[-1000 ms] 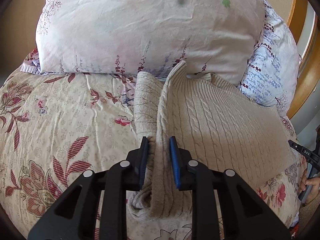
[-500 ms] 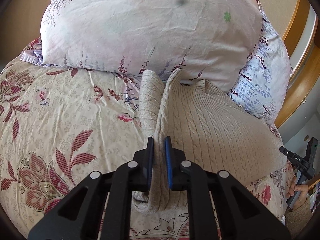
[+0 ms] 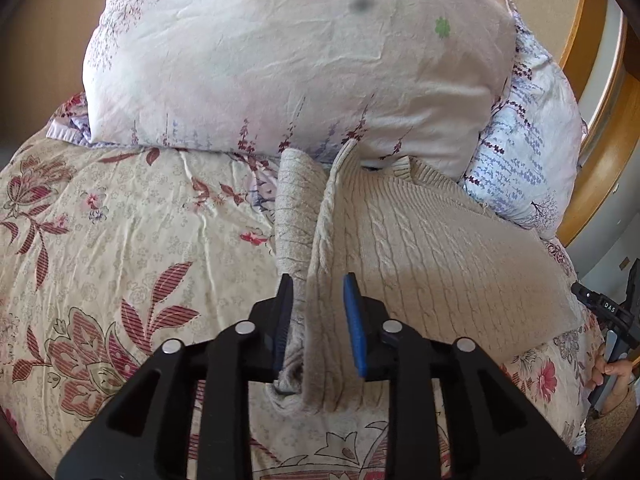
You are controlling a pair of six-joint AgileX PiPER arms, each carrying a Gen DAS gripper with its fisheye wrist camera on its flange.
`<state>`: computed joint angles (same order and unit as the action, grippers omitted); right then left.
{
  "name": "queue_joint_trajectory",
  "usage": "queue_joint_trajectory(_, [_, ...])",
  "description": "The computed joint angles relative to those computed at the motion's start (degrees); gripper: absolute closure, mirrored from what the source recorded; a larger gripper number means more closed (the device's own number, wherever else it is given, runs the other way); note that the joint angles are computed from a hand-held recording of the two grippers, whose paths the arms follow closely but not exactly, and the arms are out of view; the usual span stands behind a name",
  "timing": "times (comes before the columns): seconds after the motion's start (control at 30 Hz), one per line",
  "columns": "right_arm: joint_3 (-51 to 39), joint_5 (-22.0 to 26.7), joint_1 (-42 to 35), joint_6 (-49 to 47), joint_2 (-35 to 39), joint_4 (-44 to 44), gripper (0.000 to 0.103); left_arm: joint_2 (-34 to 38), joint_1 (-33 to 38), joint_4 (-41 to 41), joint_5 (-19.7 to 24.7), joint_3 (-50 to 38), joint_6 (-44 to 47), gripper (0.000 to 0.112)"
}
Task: Fold small clothes
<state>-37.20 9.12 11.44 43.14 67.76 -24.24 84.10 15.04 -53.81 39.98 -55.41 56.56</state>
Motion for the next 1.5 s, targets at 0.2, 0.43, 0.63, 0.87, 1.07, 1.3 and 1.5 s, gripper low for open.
queue_joint_trajectory(0.2, [-3.17, 1.91, 4.31, -6.00, 3.90, 2.41, 0.051, -4.69, -4.85, -1.99, -3.70, 3.89, 6.20, 0.062])
queue_joint_trajectory(0.43, [-4.50, 3.55, 4.40, -11.44, 8.86, 8.04, 0.043, -0.42, -6.03, 6.42, -1.95, 1.12, -1.91, 0.062])
queue_joint_trajectory(0.63, [-5.76, 3.51, 6.48, -3.72, 8.61, 1.45, 0.032, 2.77, -0.04, 2.87, 5.39, -4.49, -5.19, 0.057])
queue_joint_trajectory(0.87, [-9.13, 4.90, 6.98, -2.00, 12.57, 0.77, 0.030, 11.10, 0.05, 10.36, 9.80, -15.09, -16.98, 0.054])
queue_joint_trajectory(1.07, [-9.94, 6.56, 8.87, 4.76, 14.01, -7.94, 0.026, 14.81, -0.65, 11.26, 10.48, -17.97, -19.55, 0.054])
queue_joint_trajectory(1.3, [-10.43, 7.12, 11.02, 12.53, 15.48, -17.02, 0.013, 18.03, -0.59, 5.37, 12.65, -20.06, -18.61, 0.060])
queue_joint_trajectory(1.5, [-8.25, 0.95, 6.28, -10.66, 13.30, 6.85, 0.011, 19.85, -0.94, 1.25, 13.15, -20.77, -20.60, 0.069])
